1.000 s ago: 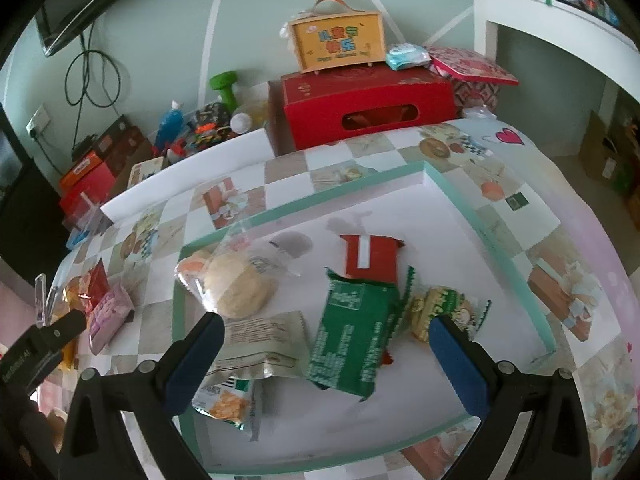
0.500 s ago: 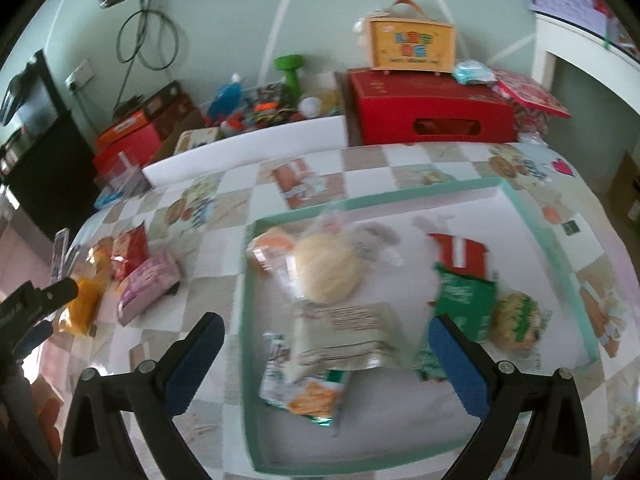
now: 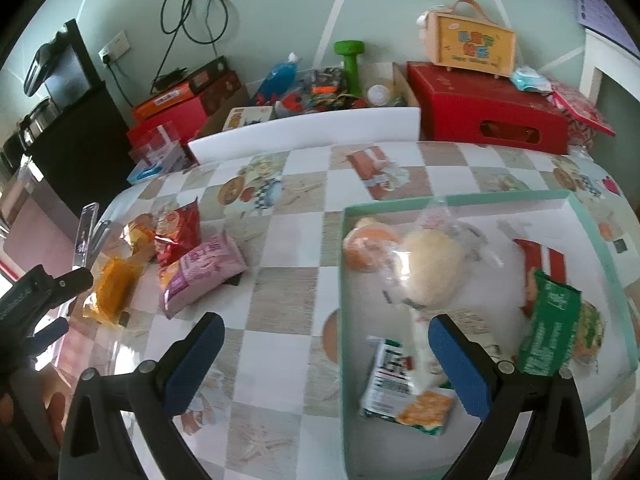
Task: Organize snacks
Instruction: 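Move both tools away from the tray back over the snack pile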
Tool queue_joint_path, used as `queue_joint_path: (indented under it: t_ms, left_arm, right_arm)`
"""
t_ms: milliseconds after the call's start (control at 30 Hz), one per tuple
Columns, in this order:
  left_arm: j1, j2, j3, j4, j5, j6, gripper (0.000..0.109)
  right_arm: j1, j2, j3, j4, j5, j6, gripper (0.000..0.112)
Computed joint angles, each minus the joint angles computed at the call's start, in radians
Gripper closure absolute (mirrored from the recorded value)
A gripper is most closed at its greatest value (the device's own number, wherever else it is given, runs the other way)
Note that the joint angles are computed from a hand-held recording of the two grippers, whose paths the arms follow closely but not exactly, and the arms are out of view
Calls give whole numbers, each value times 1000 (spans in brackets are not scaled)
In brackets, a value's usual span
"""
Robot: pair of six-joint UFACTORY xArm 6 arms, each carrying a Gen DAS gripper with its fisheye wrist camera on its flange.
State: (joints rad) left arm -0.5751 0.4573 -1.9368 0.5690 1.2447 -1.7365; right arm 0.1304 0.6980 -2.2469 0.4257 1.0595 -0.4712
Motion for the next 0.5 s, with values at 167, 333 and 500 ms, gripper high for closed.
queue_joint_path:
  t_ms: [167,333,500]
  left_arm:
    - [18,-36,58,-12,-32,-4,6]
    - [34,-60,102,-10,-67,-3,6]
    - [51,-73,135,-8,-114,-1,6]
  right_arm:
    - [17,14,-20,17,28,8,9]
    - [43,47,-68,14,50,31,9]
    - [64,97,-143,15,89,54,9]
